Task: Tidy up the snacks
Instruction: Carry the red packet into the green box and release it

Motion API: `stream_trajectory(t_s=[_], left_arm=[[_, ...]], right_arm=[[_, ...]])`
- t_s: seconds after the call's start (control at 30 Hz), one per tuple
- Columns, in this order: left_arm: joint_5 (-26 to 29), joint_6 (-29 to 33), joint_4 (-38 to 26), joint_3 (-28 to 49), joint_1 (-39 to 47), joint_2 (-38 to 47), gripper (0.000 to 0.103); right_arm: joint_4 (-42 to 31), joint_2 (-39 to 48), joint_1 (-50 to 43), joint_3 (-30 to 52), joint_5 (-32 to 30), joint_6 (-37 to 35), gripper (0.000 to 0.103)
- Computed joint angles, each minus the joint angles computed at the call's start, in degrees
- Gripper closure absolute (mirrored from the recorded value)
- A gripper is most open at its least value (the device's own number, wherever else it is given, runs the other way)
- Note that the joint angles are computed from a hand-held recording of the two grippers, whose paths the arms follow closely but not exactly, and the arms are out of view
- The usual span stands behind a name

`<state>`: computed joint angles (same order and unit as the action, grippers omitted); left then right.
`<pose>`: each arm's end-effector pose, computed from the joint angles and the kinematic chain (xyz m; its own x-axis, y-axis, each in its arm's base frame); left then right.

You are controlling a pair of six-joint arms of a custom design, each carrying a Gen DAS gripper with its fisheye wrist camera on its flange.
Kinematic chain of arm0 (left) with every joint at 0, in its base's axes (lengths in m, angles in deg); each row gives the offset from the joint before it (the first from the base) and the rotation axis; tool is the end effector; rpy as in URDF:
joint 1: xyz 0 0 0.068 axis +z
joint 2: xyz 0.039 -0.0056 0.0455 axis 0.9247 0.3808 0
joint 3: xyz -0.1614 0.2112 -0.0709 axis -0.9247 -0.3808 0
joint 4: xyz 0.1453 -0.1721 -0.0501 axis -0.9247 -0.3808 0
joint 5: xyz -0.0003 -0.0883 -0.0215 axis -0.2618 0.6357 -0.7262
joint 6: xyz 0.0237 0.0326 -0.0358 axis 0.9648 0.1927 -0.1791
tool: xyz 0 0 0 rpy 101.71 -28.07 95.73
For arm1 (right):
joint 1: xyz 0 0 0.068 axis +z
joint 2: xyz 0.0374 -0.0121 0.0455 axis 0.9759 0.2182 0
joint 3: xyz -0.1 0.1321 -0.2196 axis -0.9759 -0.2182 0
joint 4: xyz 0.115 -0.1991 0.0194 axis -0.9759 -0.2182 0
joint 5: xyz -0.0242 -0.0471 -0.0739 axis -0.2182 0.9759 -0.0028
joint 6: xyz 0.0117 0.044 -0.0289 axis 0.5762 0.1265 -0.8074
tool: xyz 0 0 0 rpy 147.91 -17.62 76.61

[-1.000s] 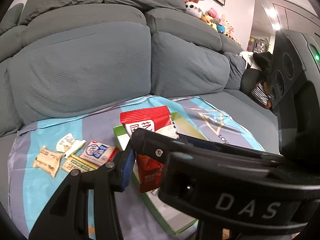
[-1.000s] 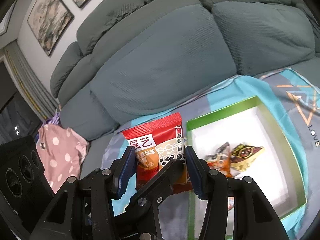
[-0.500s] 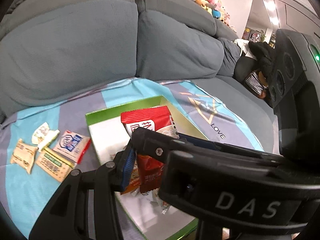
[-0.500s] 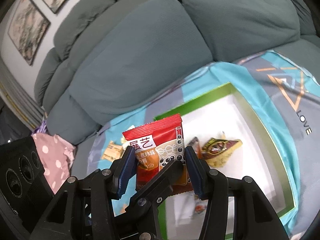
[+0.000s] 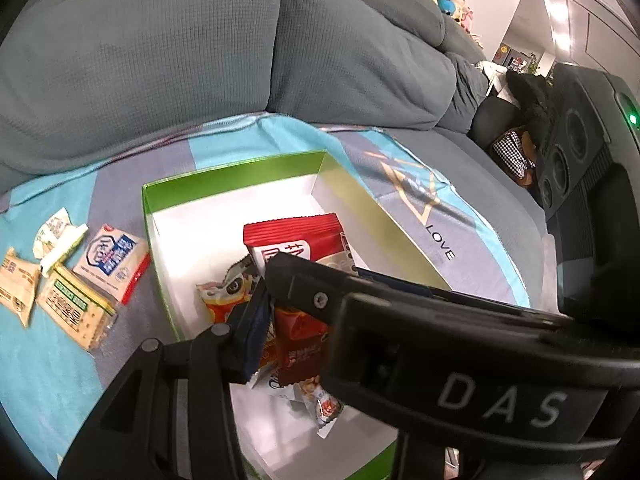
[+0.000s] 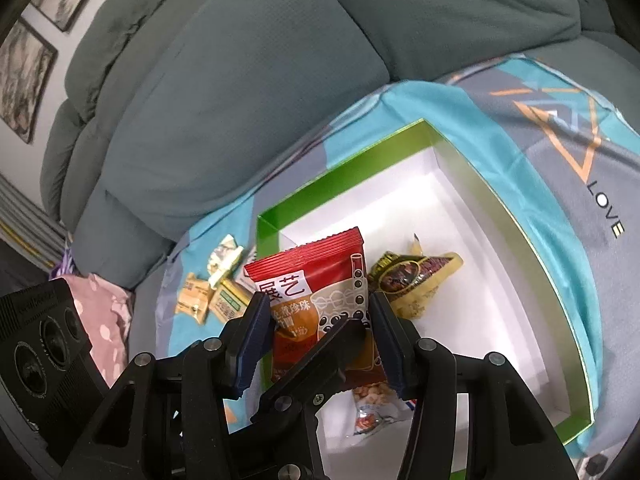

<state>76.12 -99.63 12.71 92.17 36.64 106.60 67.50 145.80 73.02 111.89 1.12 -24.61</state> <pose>0.2550 -0.1539 0.2001 -0.7677 -0.0038 -0.6407 0.2416 0.9245 -0.2949 0.2722 -0.0003 0.1877 -0.8527 0.1588 -0.4977 -0.1594 0.8281 0.5375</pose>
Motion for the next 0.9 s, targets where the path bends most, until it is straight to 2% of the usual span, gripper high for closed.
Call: stream_trajectory(t_s=[0.63,0.9], left_arm=[[8.56,-2.80,-3.24,4.40,1.93,6.75,0.062],[9.35,-4.06,-4.18,5.66,1.48,8.99,0.062]], right_arm=[[-3.86,3.35,-0.05,2.62,5.50,0.47,0.048],[-4.82,6.57,-1.43,3.90,5.21,0.13,0.048]])
